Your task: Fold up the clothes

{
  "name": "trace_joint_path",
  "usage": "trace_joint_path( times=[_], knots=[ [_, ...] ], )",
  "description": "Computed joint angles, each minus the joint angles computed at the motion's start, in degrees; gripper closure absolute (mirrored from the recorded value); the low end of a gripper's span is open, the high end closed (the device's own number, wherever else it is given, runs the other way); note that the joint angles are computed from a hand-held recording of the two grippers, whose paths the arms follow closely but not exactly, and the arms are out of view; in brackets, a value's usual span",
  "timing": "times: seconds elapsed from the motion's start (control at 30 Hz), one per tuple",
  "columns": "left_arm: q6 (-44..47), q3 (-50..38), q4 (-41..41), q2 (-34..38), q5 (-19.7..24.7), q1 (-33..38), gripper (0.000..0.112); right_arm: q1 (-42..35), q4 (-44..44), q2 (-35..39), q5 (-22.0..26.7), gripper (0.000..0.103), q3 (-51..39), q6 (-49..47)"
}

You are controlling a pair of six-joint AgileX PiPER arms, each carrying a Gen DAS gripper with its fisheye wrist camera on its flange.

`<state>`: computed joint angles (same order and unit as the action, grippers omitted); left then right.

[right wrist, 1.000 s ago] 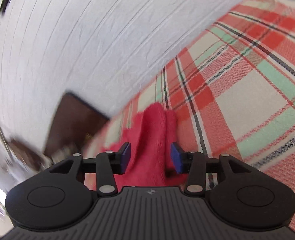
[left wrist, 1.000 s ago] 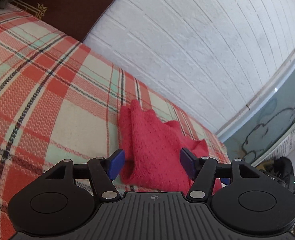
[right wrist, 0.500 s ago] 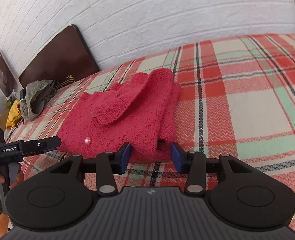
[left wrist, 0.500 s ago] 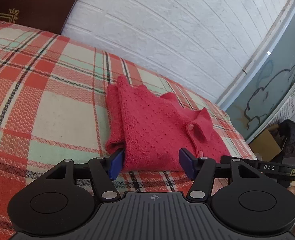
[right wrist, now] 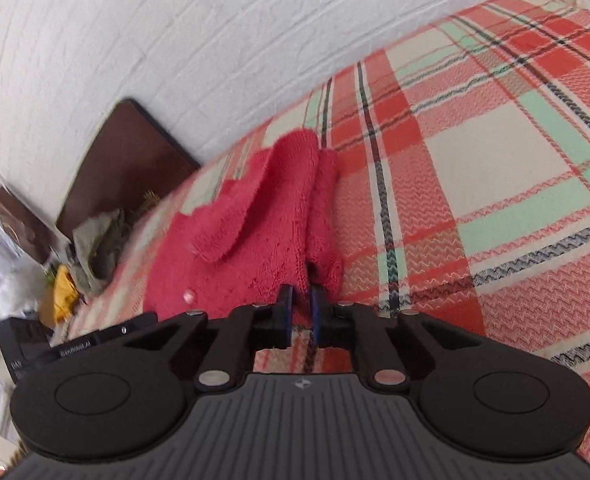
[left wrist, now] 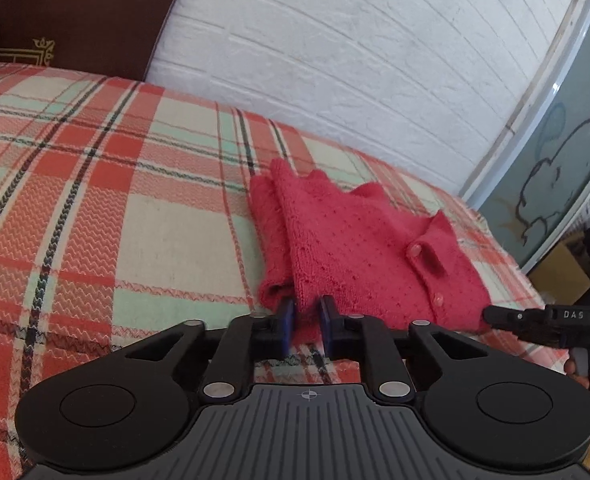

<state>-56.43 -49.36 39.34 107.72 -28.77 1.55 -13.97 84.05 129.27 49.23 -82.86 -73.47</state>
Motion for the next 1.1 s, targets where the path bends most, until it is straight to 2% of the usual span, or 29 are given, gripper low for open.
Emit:
trace_joint_path(
  times=[0.03,0.07,0.1,0.23,0.37,0.43,0.57,0.63,0.67,0.7,0.73,0.8,0.93,1.03,1.1],
  knots=[
    [0.9,1.2,-2.1,-0.7,-2.2,0.8,0.057,-0.3,1.1,-0.4,-0.1,0.051,0.4,-0.6],
    [0.8,2.2,-3.4,-1.3,-4.5,1.6,0.041,-0.7,2.3,-0.8,-0.3,0.047,0.9,-1.1],
    [-0.8,2.4,-3.6,-1.3,-6.4,2.5,0.037,-0.8,2.8,-0.8,-0.4,0.046,0.6,-1.2],
    [-10.6,-4.3,3.2,2.4,-3.6,3.4,0.037,0.2,1.1,1.7,-1.8,0.046,-4.5,4.4],
    [-26.0,-12.6,19.7,8.3,-2.3,3.9,0.037,1.6,-5.7,5.7,-2.2,0.046,-11.4,12.9],
    [-29.5,-15.0,23.4,10.4,-2.2,3.8,0.037,1.0,-5.1,7.4,-0.2,0.045,-13.3,14.5],
    [-29.6,-17.4,22.7,13.0,-3.7,3.1,0.036,-0.1,-3.6,13.1,6.4,0.046,-20.3,19.4],
    [-30.5,-19.1,23.8,13.7,-2.9,2.0,0.037,0.3,-3.0,15.8,8.1,0.059,-23.9,21.1],
    [-30.1,-19.8,24.4,13.9,-1.7,1.2,0.041,0.7,-3.2,16.8,8.2,0.064,-25.3,22.1],
    [-30.8,-20.5,25.9,13.8,-0.1,0.4,0.073,0.8,-3.3,17.5,8.8,0.075,-26.4,23.8],
    [-33.6,-21.1,28.9,13.8,0.4,0.3,0.085,0.9,-3.4,18.3,9.4,0.081,-27.5,25.5],
    [-33.8,-18.8,28.9,12.0,-0.3,0.7,0.091,0.7,-2.9,18.7,11.0,0.083,-28.0,27.7],
    [-31.5,-12.0,27.8,6.0,-1.2,0.7,0.091,-1.0,-0.4,13.7,15.8,0.084,-19.9,22.4],
    [-27.3,-4.5,26.3,0.7,-2.1,-0.3,0.091,-2.2,-3.2,7.7,15.2,0.084,-10.6,17.1],
    [-22.2,0.1,22.5,-0.9,-2.0,-1.4,0.085,-2.4,-4.7,4.5,12.1,0.082,-4.6,13.5]
  ],
)
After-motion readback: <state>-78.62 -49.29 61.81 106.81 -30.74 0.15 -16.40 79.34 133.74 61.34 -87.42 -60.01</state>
